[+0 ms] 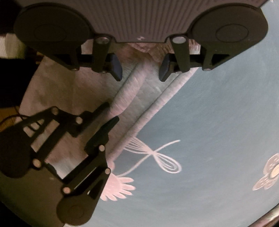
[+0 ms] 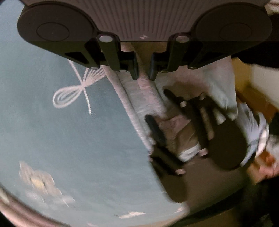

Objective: Fold clothes

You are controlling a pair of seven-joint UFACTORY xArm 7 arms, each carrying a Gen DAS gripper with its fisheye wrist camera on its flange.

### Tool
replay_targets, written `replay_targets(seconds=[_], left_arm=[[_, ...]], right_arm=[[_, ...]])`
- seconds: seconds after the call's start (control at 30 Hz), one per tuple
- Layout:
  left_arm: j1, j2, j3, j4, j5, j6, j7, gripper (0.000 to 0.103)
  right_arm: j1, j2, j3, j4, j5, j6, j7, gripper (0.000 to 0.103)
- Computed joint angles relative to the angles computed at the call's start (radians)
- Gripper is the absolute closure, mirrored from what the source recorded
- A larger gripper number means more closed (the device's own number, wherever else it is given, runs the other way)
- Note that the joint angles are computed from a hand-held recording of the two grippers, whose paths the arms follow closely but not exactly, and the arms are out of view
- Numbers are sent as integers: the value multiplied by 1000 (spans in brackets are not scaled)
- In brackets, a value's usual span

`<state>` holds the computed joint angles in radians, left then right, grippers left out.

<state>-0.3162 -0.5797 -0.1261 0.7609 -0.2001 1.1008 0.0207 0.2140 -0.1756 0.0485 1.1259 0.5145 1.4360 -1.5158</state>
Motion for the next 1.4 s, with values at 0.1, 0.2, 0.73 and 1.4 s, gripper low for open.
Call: replay_targets(seconds=[0.1, 0.2, 0.73, 1.4], left_arm=[[-23, 37, 23, 24, -24, 12, 75, 55], [-40, 76, 44, 52, -64, 35, 163, 54], [26, 104, 121, 53, -355, 132, 313, 56], [125, -20, 68, -28, -161, -29, 58, 100]], right_arm=[[9, -90, -10, -88, -7, -47, -130, 85], [23, -161, -28, -153, -11, -69, -228, 83], [-15, -185, -76, -116, -5, -57, -116, 70], [-39, -159, -72, -134, -27, -185, 8, 60]])
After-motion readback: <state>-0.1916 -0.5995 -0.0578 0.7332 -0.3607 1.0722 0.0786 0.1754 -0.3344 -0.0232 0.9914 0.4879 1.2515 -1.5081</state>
